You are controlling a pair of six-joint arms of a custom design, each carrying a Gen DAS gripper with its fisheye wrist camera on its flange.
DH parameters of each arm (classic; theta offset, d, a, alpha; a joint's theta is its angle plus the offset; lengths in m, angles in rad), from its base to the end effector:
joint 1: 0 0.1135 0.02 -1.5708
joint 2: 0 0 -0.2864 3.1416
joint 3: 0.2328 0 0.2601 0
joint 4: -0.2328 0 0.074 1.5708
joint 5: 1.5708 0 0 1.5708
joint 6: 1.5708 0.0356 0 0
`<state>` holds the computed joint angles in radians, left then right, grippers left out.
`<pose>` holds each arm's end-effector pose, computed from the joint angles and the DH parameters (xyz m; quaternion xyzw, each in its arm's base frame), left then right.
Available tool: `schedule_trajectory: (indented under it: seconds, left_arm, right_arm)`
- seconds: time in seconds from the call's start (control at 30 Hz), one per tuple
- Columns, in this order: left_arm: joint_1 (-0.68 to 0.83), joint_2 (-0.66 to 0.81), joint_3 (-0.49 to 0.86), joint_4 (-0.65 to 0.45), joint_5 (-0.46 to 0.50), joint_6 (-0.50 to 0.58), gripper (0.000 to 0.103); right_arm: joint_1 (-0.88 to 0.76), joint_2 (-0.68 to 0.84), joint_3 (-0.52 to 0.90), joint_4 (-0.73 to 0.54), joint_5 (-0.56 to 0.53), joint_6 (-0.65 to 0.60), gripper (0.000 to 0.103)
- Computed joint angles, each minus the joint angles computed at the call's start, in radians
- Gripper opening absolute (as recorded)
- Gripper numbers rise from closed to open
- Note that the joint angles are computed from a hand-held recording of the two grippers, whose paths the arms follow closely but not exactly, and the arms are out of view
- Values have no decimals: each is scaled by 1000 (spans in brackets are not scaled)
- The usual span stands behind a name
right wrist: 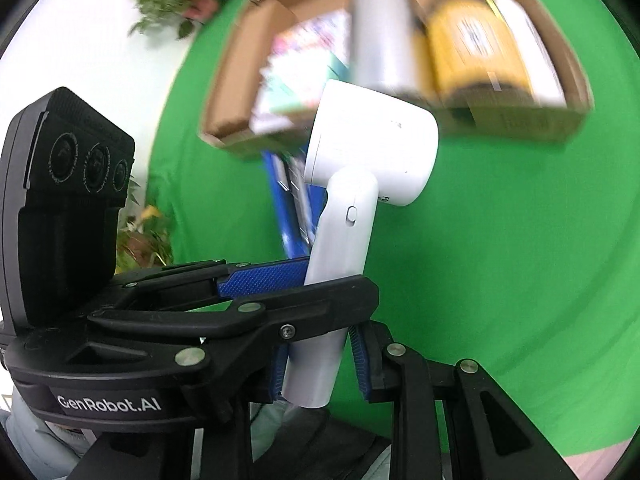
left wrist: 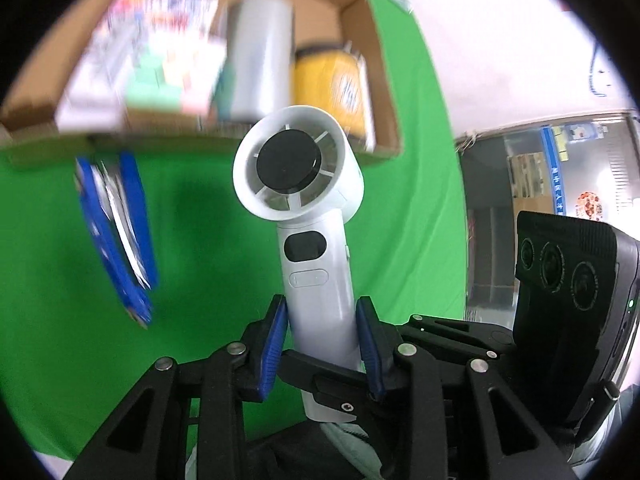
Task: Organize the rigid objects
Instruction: 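Carry the hair dryer into the box and lower it beside the phone stand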
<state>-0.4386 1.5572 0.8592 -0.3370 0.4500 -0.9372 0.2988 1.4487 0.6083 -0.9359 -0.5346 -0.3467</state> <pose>0.2675 -0.1426 0.1920 -0.1747 0.9255 -0.3301 0.0627 0.1641 0.0695 0.1468 0.2786 -0.9185 -0.2650 0.0926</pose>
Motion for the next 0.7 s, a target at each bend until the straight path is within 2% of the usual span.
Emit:
schedule_trajectory:
  seconds: [0.13, 0.27, 0.3, 0.37, 0.57, 0.7]
  left_arm:
    - [133, -68, 23, -92, 9, 112, 33]
    - [291, -86, 11, -108, 46, 220, 33]
    - [281, -55, 35, -90, 44, 207, 33]
    - [363, -38, 29, -85, 76, 268, 33]
    - [484, 119, 88, -35, 159, 361, 33]
    - [546, 189, 121, -42, 207, 404, 32]
  right_arm:
    - [130, -47, 116, -24, -15, 126, 26]
    - [284, -7, 236, 29, 2, 293, 26]
    - [324, 20, 264, 55, 7, 338, 26]
    - [383, 78, 325, 94, 19, 405, 26]
    - [466, 254, 454, 172, 49, 508, 25]
    - [539, 373, 531, 227, 76, 601, 25]
